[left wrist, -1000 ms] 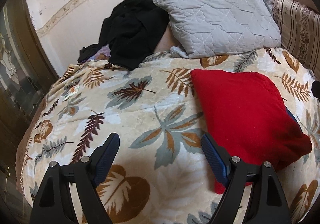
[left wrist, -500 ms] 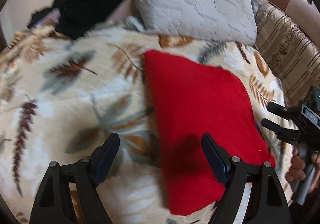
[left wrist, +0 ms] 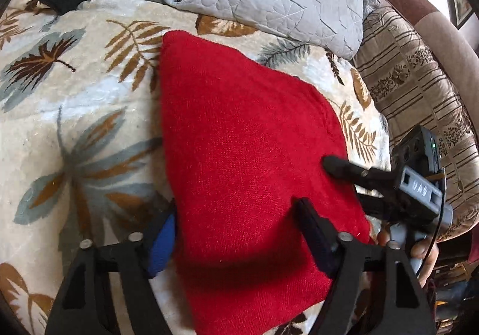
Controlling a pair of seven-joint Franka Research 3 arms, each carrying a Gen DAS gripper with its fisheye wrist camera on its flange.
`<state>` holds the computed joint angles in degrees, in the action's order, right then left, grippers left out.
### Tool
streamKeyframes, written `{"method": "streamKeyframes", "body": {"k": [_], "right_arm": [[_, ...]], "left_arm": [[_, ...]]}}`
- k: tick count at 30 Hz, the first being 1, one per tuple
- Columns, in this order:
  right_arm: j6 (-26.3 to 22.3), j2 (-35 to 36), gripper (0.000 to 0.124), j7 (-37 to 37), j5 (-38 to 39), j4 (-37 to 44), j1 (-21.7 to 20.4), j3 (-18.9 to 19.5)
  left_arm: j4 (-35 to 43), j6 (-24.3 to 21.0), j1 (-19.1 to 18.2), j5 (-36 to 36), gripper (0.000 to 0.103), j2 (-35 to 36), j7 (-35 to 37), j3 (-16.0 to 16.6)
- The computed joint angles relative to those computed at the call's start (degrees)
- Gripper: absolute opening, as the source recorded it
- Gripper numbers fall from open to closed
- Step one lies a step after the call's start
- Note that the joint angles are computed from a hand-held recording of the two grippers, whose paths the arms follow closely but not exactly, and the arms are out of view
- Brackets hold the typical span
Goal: Fold small clothes
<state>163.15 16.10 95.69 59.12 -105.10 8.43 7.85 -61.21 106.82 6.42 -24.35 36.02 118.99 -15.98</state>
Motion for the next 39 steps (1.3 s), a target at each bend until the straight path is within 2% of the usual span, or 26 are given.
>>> {"method": "streamKeyframes", "body": {"k": [1, 4, 7, 12, 17, 24, 28, 31, 33, 36, 39], "right_arm": [[0.02, 0.53, 0.072, -0.11, -0.81, 0.61, 0.32, -0.03], [0.59, 1.47, 0.055, 3.51, -7.19, 1.45, 2.30, -1.40], [1.62, 1.00, 0.045, 6.24, -12.23, 1.22, 3.27, -2.11], [2.92, 0.46, 0.041, 14.62, -24.01, 1.31, 6.33, -4.80], [5.08, -2.06, 0.040, 18.09, -30.70, -0.49, 7.74, -5.15], [9.56, -5.49, 0.040, 24.10, -38.27, -3.64, 10.84, -5.72], [13.08, -7.56, 0.040, 26.05, -39.75, -6.07, 11.93, -4.90], [14.52, -8.40, 0.040, 30.25, -44.11, -7.32, 14.53, -6.28], [15.74, -8.85, 0.040, 36.71, -49.86, -8.59, 17.71, -9.12], [18.12, -9.79, 0.040, 40.75, -50.94, -11.64, 18.47, -8.77], [18.13, -10.07, 0.040, 43.56, -51.21, -13.59, 19.10, -8.51]], "left_arm": [[-0.59, 0.51, 0.18, -0.35, 0.060, -0.40, 0.12, -0.10], [-1.10, 1.12, 0.89, -1.66, 0.046, -0.86, 1.00, -0.49], [-4.19, 3.71, 1.14, -2.71, 0.041, -2.89, 2.26, -0.58], [-7.81, 6.21, 1.39, -3.98, 0.038, -6.04, 4.60, -0.39], [-14.27, 9.38, 2.25, -6.79, 0.038, -12.11, 8.99, 0.28], [-21.64, 10.91, 3.58, -11.35, 0.038, -20.10, 14.74, 2.87], [-27.96, 12.26, 3.91, -14.46, 0.038, -25.74, 18.40, 5.47], [-31.10, 13.22, 3.08, -14.50, 0.038, -28.65, 19.80, 7.37], [-33.06, 13.28, 2.62, -14.35, 0.038, -30.15, 20.72, 8.41], [-36.73, 13.99, 1.81, -13.07, 0.038, -32.23, 21.56, 9.70], [-41.02, 17.17, 0.47, -8.82, 0.039, -33.46, 20.62, 10.46]]}}
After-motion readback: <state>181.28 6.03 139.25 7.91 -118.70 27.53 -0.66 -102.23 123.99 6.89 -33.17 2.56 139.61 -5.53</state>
